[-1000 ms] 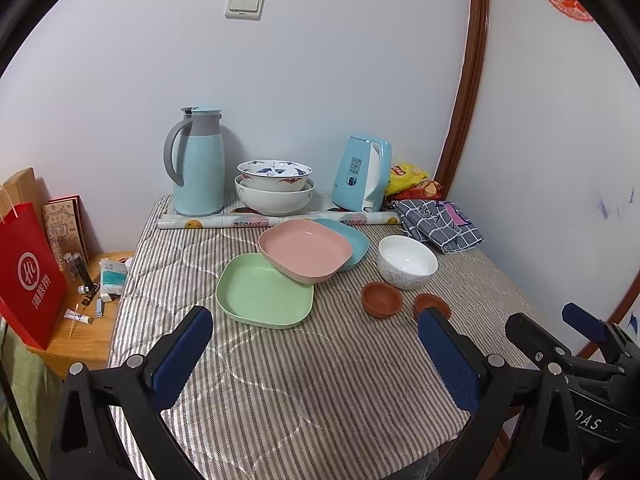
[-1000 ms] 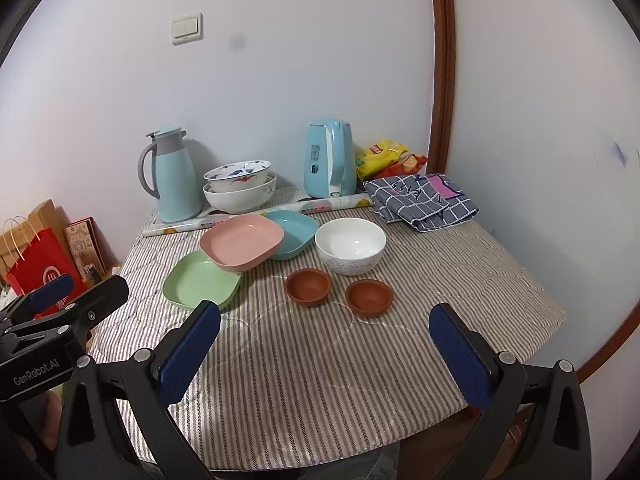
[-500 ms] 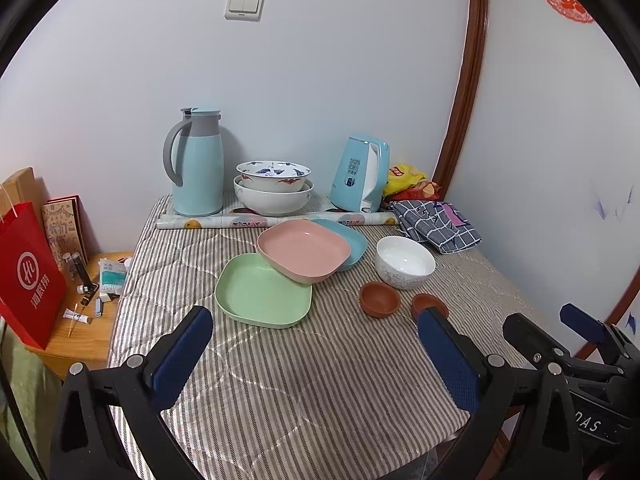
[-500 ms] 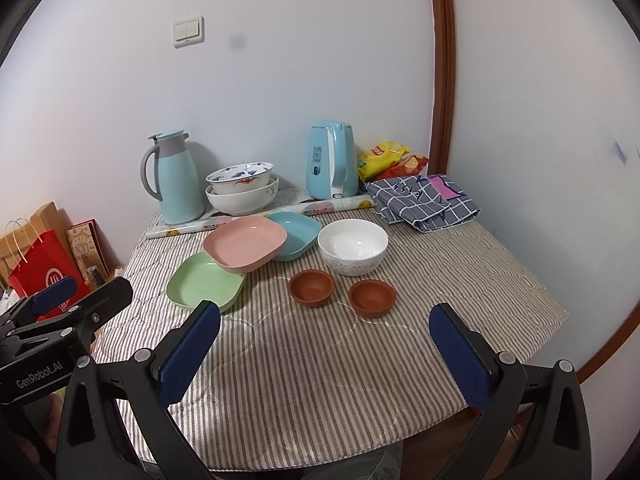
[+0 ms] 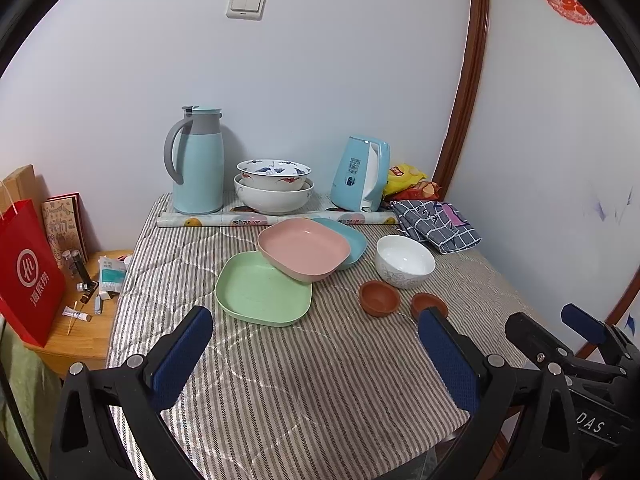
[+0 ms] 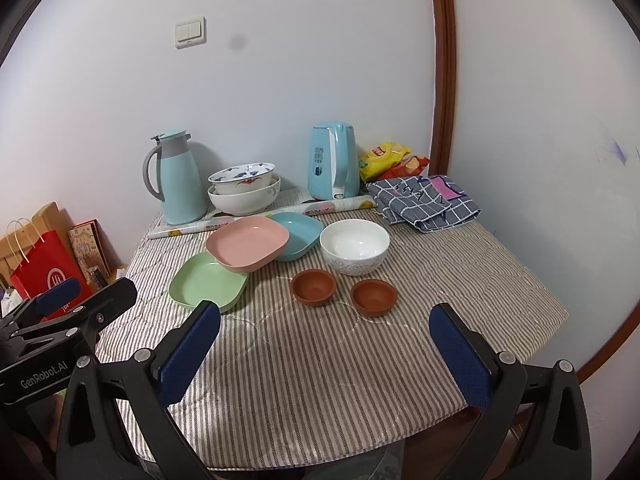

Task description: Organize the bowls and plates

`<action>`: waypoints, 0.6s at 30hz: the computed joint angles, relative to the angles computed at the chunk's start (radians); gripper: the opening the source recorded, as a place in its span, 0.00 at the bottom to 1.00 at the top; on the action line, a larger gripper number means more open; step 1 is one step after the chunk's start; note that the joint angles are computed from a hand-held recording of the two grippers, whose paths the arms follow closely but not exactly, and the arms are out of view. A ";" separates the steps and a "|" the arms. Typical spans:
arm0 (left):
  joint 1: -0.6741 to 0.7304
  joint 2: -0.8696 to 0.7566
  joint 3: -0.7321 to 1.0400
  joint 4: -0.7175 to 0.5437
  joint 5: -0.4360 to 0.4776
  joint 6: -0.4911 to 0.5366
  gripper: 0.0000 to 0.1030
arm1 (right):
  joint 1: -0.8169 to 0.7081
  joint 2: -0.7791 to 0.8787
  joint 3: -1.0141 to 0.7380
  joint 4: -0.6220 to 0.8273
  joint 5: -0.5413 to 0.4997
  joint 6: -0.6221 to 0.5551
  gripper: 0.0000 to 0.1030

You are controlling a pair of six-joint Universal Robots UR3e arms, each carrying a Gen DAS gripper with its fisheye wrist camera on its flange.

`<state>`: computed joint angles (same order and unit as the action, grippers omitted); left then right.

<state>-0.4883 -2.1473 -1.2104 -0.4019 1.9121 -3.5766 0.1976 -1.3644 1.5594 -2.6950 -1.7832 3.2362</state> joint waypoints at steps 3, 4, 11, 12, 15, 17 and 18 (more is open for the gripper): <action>0.000 0.002 -0.003 0.001 0.000 -0.001 1.00 | -0.001 -0.002 0.000 0.000 0.001 0.001 1.00; 0.000 0.005 -0.008 0.005 0.000 -0.002 1.00 | -0.002 -0.004 0.001 0.001 0.003 0.000 1.00; 0.001 0.009 -0.017 0.010 0.001 -0.007 1.00 | -0.003 -0.008 0.004 0.000 0.006 0.002 1.00; 0.000 0.010 -0.017 0.010 0.003 -0.007 1.00 | -0.003 -0.009 0.003 0.000 0.006 0.004 1.00; 0.000 0.012 -0.018 0.011 0.005 -0.005 1.00 | -0.008 -0.017 0.007 0.000 0.013 0.003 1.00; 0.001 0.013 -0.018 0.012 0.006 -0.004 1.00 | -0.007 -0.018 0.005 0.002 0.011 0.002 1.00; 0.001 0.015 -0.022 0.016 0.006 -0.002 1.00 | -0.006 -0.018 0.003 0.002 0.011 0.001 1.00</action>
